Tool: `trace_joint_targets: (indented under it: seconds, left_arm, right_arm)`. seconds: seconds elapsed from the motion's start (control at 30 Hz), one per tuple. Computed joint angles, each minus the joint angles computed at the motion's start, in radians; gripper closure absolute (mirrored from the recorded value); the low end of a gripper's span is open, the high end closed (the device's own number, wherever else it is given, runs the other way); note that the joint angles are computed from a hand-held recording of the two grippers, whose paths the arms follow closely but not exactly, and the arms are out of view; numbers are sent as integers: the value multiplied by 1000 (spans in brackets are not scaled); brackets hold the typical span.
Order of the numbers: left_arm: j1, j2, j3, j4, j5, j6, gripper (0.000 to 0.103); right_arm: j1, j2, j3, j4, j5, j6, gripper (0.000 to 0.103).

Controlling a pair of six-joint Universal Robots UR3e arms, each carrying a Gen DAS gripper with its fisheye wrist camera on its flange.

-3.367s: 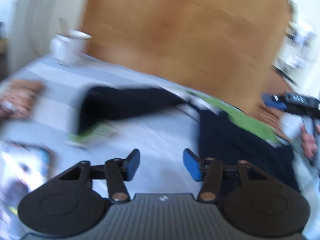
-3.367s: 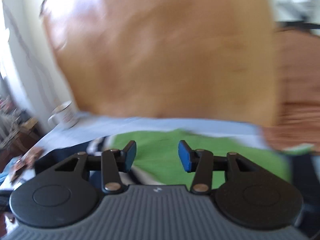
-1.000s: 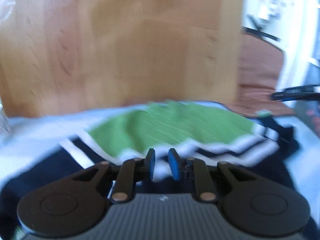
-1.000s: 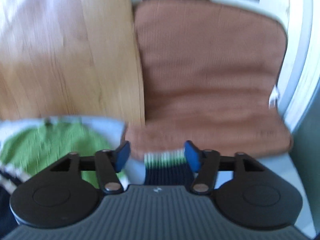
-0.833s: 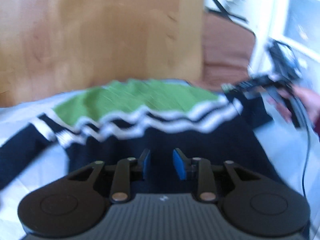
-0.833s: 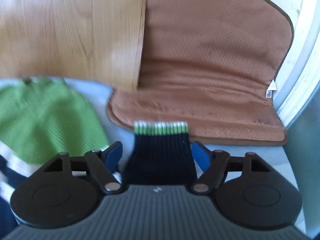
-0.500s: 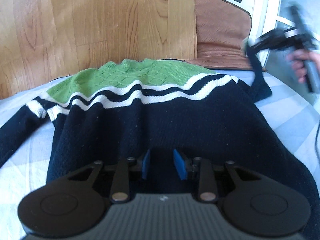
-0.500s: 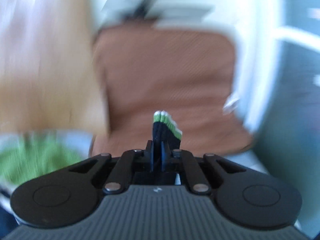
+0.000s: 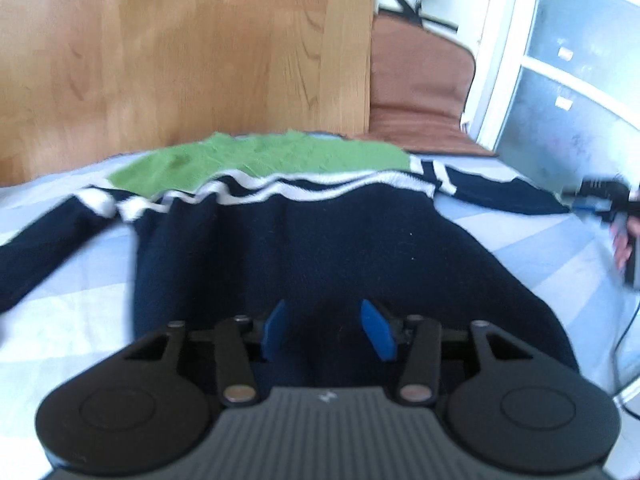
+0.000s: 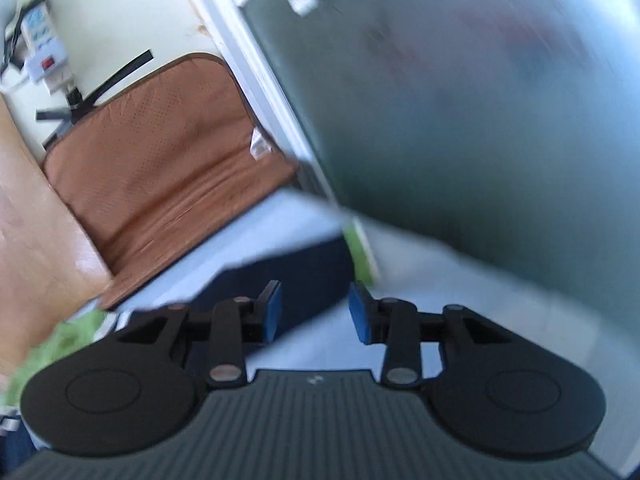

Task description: Fold small clothes

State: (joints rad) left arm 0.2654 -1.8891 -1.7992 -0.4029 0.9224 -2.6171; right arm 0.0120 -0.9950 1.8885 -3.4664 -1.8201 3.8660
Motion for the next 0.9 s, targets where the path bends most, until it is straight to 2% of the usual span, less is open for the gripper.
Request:
trace_joint_targets:
  seconds: [0.1,0.17,0.23,0.33,0.47,0.53,0.57,0.6,0.63,0.67,0.7,0.77,0.8,0.83,0.9]
  left_arm:
    - [128,139,-129,-30,-43,40,54]
    - [225,195,-168,-97,-62,55,54]
    - [309,241,-207,-167,-74,54,54]
    - [409,258,-216,-319,-126,87,54]
    - [470,245,-175,-576,-208,193,54]
    - [466,229,-168,-637,-221,235,54]
    - [458,218,-169,-640,-219,235,55]
    - [453,228,-208,-589,-233,217,55]
    - [441,227,-213,-586,-238,217,59]
    - [427,219,-205,-609,-242,226,85]
    - [411,215,-197,-620,-234,222,98]
    - [397,259,-227,-573,-201,215,97]
    - [412,302,-236,-603,-202,251,97]
    - [443,354,-239,-672,-216,310,97]
    - [504,431,-192,-909,-238,467,97]
  right_arm:
    - [39,-39,122,-147,100,12,62]
    - [68,-64,173,-215,220,-11,61]
    - [88,-67,194,-249,387,-49,60]
    - [124,-48,164,-212,583,-94,58]
    - [192,-33,130,-110,665,-117,49]
    - [232,-23,122,-125,656,-124,47]
    - [245,-13,98,-108,670,-127,47]
    - [268,4,65,-97,664,-122,50]
    - [298,14,25,-63,640,-131,73]
    - [327,7,-25,31,600,-162,92]
    - [342,-9,-58,121,565,-189,91]
    - [325,-83,-10,121,540,-196,92]
    - [306,-155,47,98,515,-209,92]
    - [284,-227,109,79,496,-219,92]
    - [232,-370,197,115,474,-224,92]
